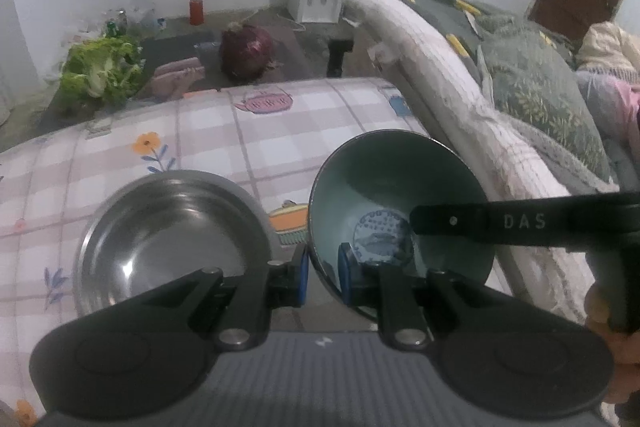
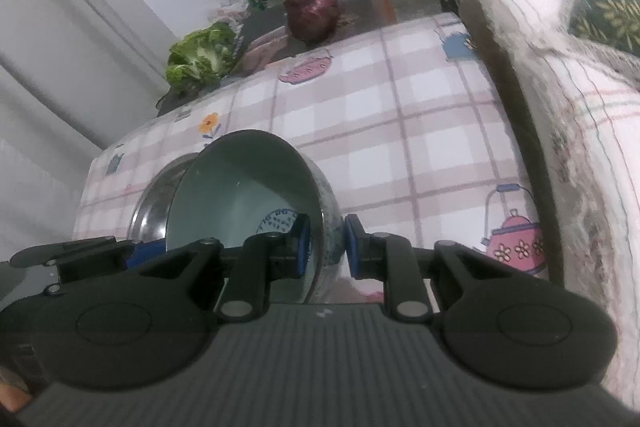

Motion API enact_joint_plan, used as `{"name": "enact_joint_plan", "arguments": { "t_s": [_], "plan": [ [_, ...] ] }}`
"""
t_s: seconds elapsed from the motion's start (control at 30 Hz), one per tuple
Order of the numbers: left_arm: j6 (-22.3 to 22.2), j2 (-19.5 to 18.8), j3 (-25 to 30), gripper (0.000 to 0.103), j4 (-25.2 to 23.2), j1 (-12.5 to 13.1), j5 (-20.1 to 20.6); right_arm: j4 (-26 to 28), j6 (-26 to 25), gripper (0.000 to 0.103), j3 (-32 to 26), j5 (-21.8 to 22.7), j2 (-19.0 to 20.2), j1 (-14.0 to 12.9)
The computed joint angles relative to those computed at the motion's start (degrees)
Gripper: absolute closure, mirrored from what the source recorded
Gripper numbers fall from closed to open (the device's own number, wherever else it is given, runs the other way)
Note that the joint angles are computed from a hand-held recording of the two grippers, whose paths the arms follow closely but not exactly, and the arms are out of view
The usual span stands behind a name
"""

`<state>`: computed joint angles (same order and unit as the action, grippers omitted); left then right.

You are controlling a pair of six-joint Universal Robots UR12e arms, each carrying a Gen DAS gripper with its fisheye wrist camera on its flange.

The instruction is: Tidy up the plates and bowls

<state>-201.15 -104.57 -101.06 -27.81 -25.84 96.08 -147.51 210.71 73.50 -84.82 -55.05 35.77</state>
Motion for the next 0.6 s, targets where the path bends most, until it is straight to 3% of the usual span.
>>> {"name": "enact_joint_plan", "arguments": {
  "t_s": [0.33, 0.6],
  "plan": [
    [-2.05, 4.41, -4.24, 0.086, 2.72, 2.65, 1.77, 4.45, -2.91, 0.085, -8.62, -0.06, 3.80, 2.43],
    [-3.58, 6.83, -7.17, 0.086, 1.48, 5.70, 3.12, 9.14, -2.71, 0.085, -17.68, 3.44, 9.61, 4.05]
  ]
}}
